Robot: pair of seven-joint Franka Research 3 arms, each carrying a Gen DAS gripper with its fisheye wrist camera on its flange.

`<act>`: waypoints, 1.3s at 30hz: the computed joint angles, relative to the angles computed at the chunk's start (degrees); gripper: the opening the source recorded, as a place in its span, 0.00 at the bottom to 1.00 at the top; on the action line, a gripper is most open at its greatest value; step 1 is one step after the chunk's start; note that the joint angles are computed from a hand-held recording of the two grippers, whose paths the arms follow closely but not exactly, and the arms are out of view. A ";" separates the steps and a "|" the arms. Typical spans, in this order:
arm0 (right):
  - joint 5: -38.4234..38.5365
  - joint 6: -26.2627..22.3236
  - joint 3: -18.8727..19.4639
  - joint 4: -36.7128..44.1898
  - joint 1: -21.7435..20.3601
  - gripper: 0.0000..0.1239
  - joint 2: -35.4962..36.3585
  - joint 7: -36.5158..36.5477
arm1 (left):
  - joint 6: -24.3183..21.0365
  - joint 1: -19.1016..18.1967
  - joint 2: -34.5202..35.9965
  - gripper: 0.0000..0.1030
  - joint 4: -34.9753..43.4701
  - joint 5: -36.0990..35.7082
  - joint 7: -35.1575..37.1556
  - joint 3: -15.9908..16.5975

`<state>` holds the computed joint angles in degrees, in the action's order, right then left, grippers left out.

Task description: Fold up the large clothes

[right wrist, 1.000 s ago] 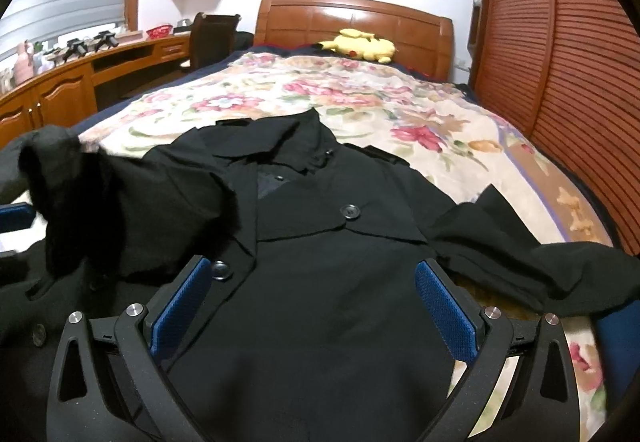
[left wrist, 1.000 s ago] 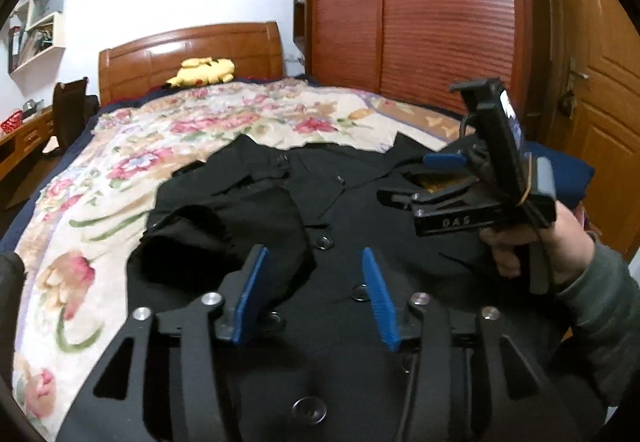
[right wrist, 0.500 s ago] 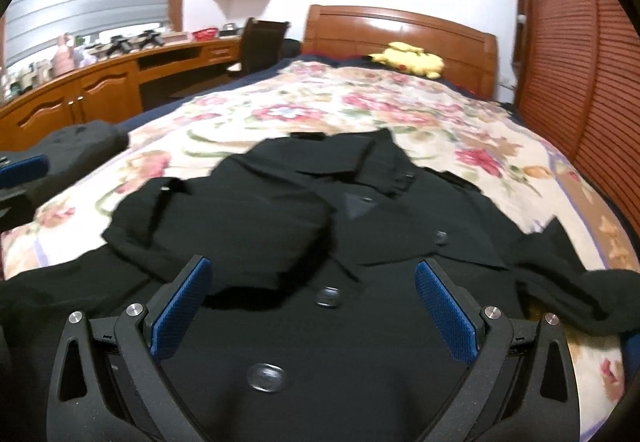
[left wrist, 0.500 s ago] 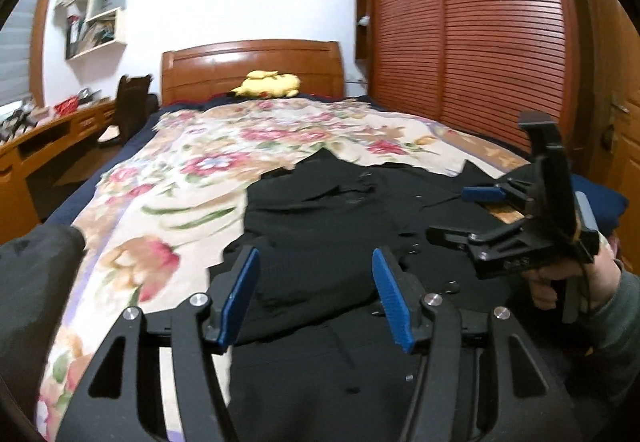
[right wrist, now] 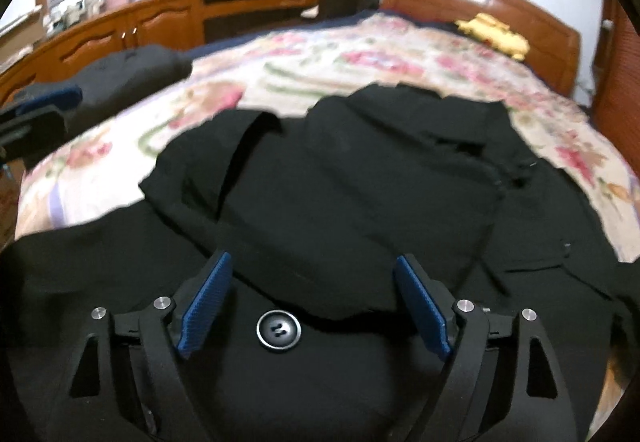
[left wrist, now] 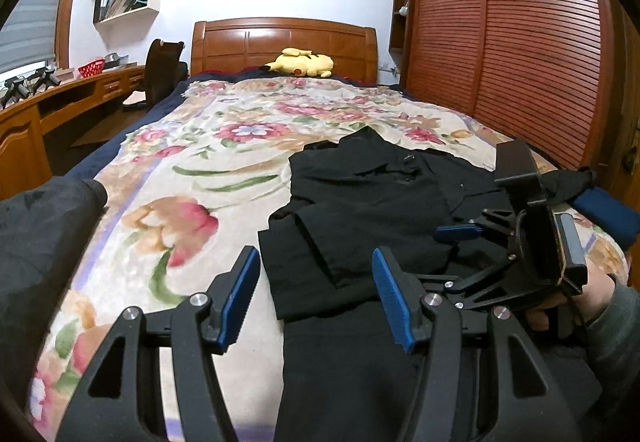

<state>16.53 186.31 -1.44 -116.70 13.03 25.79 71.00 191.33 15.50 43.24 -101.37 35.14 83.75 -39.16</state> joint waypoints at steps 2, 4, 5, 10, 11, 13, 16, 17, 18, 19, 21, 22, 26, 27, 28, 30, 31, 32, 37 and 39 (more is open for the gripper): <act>-0.30 -0.93 1.89 0.84 -1.88 0.68 0.70 -0.73 | -0.78 0.15 0.51 0.56 0.34 0.05 0.32 -0.36; -0.14 -1.95 2.24 1.44 -2.43 0.60 1.20 -0.75 | -1.28 -0.25 0.66 0.56 0.51 -0.34 0.85 -0.12; 0.00 -2.58 2.48 1.70 -2.78 0.53 1.41 -0.71 | -1.42 -0.42 0.70 0.56 0.53 -0.57 1.19 -0.03; -0.08 -3.03 1.26 1.33 -1.72 0.16 1.16 -0.18 | -1.97 -1.43 1.10 0.56 0.78 -1.90 2.74 0.31; 0.01 -2.27 1.81 0.96 -2.22 0.11 0.93 -0.34 | -2.10 -1.53 1.16 0.56 0.84 -2.19 3.01 0.30; 0.44 -0.20 4.36 0.06 -4.55 0.05 0.35 -0.94 | -2.28 -2.24 1.17 0.56 0.89 -2.86 3.53 0.90; 1.34 5.67 6.40 -2.99 -6.66 0.03 -1.55 -0.29 | -2.70 -3.40 1.24 0.56 1.46 -3.77 4.25 1.93; 1.48 6.85 6.17 -3.72 -6.56 0.02 -2.03 0.09 | -2.86 -3.72 1.21 0.56 1.55 -4.21 4.38 2.24; 1.75 8.36 5.92 -4.88 -6.52 0.02 -2.86 0.63 | -2.95 -3.89 1.24 0.56 1.63 -4.66 4.50 2.38; 1.47 9.83 6.56 -5.96 -7.45 0.02 -3.63 1.38 | -2.87 -3.91 1.23 0.56 1.57 -4.97 4.67 2.36; 0.94 12.58 6.99 -7.94 -8.47 0.02 -5.05 3.15 | -2.33 -3.45 1.21 0.56 1.17 -5.18 5.04 1.81; 0.38 15.19 7.59 -9.93 -9.74 0.02 -6.37 4.85 | -1.97 -3.33 1.12 0.56 0.90 -5.16 5.08 1.71; 3.26 20.99 3.56 -14.40 -7.34 0.02 -9.53 6.46 | -0.42 -3.11 0.82 0.56 0.11 -4.21 4.53 1.45; 5.57 21.69 2.13 -14.85 -5.87 0.02 -9.89 5.30 | -0.12 -3.04 0.78 0.56 -0.06 -3.80 4.23 1.27; 9.10 22.45 0.36 -15.63 -4.19 0.02 -10.47 3.36 | 0.01 -3.11 0.74 0.56 -0.09 -3.43 3.87 1.31; 12.97 22.21 -0.99 -16.21 -2.94 0.02 -11.06 0.98 | 0.24 -3.50 0.62 0.56 -0.09 -2.83 3.13 1.54; 15.16 21.77 -1.75 -16.64 -2.54 0.02 -11.41 -0.33 | 0.37 -3.80 0.56 0.56 -0.08 -2.54 2.80 1.75; 16.21 21.65 -1.91 -16.89 -2.58 0.02 -11.49 -0.87 | 0.49 -4.36 0.40 0.56 -0.05 -2.39 2.41 2.23; 15.06 19.28 -1.33 -18.22 -5.03 0.02 -11.93 1.16 | 0.15 -5.82 0.33 0.56 0.32 -1.39 1.49 3.37; 18.98 19.80 -2.78 -18.29 -2.63 0.03 -12.05 -2.19 | -0.15 -6.51 0.32 0.56 0.64 -1.46 1.32 3.91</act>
<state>35.51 206.12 -4.21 -134.99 10.40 13.75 68.81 191.18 8.99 43.56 -100.73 33.68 85.07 -35.24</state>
